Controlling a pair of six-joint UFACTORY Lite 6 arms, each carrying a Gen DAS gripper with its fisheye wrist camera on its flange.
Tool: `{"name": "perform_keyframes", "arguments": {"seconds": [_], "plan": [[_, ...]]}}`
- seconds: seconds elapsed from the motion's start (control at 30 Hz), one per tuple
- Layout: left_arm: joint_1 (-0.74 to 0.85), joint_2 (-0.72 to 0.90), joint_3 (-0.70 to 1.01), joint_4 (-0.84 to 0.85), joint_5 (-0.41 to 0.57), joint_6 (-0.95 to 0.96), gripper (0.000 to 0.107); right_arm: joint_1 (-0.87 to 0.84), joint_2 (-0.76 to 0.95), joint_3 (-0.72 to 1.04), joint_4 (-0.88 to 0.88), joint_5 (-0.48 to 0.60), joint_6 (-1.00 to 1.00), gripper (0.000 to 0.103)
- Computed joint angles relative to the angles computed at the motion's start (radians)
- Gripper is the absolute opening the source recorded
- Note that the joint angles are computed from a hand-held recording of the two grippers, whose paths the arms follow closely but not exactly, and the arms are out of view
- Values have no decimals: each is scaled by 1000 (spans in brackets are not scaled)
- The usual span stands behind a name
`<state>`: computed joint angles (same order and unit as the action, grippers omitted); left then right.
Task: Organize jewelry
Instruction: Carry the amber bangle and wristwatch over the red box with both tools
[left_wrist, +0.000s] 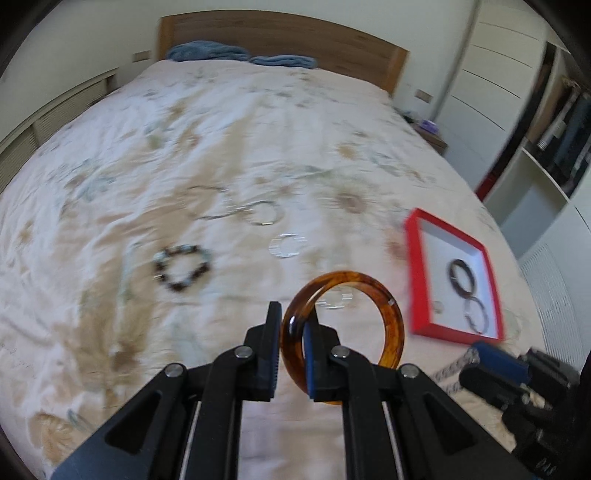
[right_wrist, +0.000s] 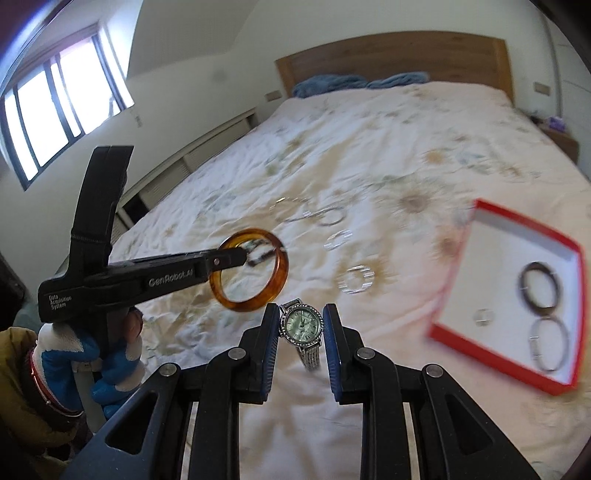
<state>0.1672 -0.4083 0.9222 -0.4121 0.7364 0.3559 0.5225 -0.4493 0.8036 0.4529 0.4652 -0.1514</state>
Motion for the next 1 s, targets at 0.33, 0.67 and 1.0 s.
{"name": "perform_keyframes", "arguments": {"seconds": [0.33,0.67,1.0], "plan": [[-586,369,310,448,-141,-584,10,-626,31,54,271,237,-598,24],[-742,882,678,635,-128,-724,10,-822,496,277,446,166,-919,24],[-776,1110,879,795,-89,-838,10,-809,818,459,425,128,-935,24]]}}
